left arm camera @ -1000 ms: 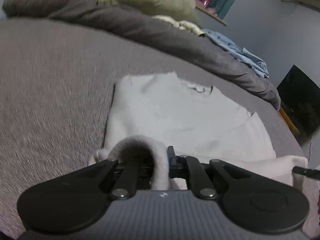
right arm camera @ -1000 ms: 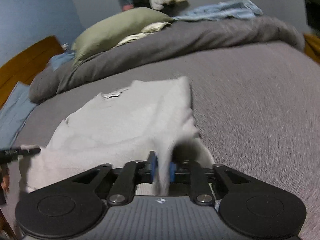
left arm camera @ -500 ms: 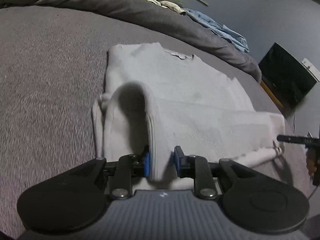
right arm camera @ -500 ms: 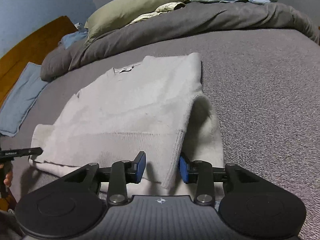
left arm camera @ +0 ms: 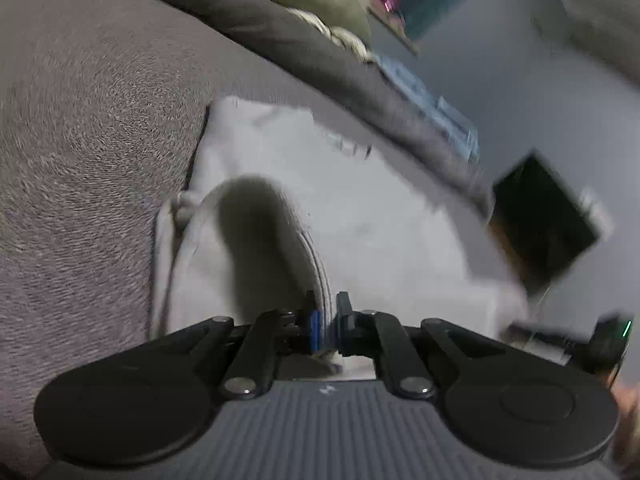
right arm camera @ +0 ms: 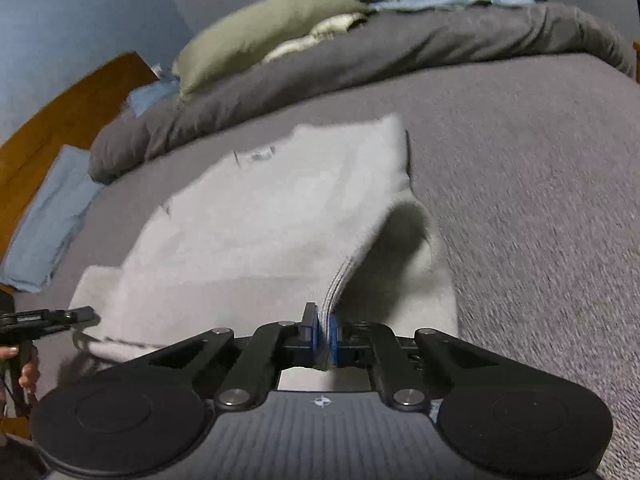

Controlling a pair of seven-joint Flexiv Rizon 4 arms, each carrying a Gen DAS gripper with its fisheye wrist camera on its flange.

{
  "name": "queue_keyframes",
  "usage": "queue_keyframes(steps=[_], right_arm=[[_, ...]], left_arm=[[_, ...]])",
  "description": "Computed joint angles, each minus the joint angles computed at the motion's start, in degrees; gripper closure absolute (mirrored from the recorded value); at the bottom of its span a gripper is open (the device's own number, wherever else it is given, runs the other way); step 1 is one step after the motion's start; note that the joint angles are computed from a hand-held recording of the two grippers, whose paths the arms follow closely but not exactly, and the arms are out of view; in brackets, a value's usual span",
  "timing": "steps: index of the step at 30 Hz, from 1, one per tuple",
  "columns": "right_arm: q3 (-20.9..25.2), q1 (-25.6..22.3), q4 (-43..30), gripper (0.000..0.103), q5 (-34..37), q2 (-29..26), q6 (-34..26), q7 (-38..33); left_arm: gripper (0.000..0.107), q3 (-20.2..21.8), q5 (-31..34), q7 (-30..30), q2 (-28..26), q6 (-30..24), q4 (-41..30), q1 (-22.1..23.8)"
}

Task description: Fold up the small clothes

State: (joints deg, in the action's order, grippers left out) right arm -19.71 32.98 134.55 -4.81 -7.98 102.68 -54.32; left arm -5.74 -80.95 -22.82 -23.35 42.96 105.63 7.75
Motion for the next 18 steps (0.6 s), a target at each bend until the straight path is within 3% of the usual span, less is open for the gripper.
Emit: queue_keyframes(steps=[2, 4, 6, 10, 12, 14, 18], right_arm=[[4.8, -4.3, -1.5, 0.096, 1.5, -1.2, 3.0, 0.9], [6.4, -5.7, -3.6, 0.096, 3.4, -2.1, 4.1, 1.1], [2.8, -2.5, -6.6, 0.096, 6.2, -3.2, 4.2, -0.8], [-1.2, -1.3, -14.0, 0.097, 8.1, -7.5, 1.6, -0.4], [-0.3, -4.1, -18.5, 0.097, 7.1, -10.7, -1.0, 1.8], [-2.2, -4.0, -21.7, 0.097, 5.6, -13.7, -3.2, 4.4], [-2.4, -6.3, -28.1, 0.097, 3.4, -20.6, -5.3, 9.3]], left_arm=[[0.105, -1.2, -4.4, -1.7, -1.1, -1.1, -1.8, 0.6], [0.105, -1.9, -7.7, -2.9, -2.4, 0.0, -4.3, 0.4], [0.105, -2.4, -8.5, -4.4, -4.4, 2.5, -7.8, -0.4], [0.105, -4.2, -8.6, -9.1, -9.4, 10.4, -15.1, -1.8], [0.105, -5.0, -6.1, -12.1, -12.4, 14.3, -18.9, -2.4], [0.105, -5.8, -2.4, -15.3, -15.3, 16.8, -22.3, -2.5], [0.105, -7.3, 5.0, -19.5, -20.9, 18.8, -28.8, -2.2]])
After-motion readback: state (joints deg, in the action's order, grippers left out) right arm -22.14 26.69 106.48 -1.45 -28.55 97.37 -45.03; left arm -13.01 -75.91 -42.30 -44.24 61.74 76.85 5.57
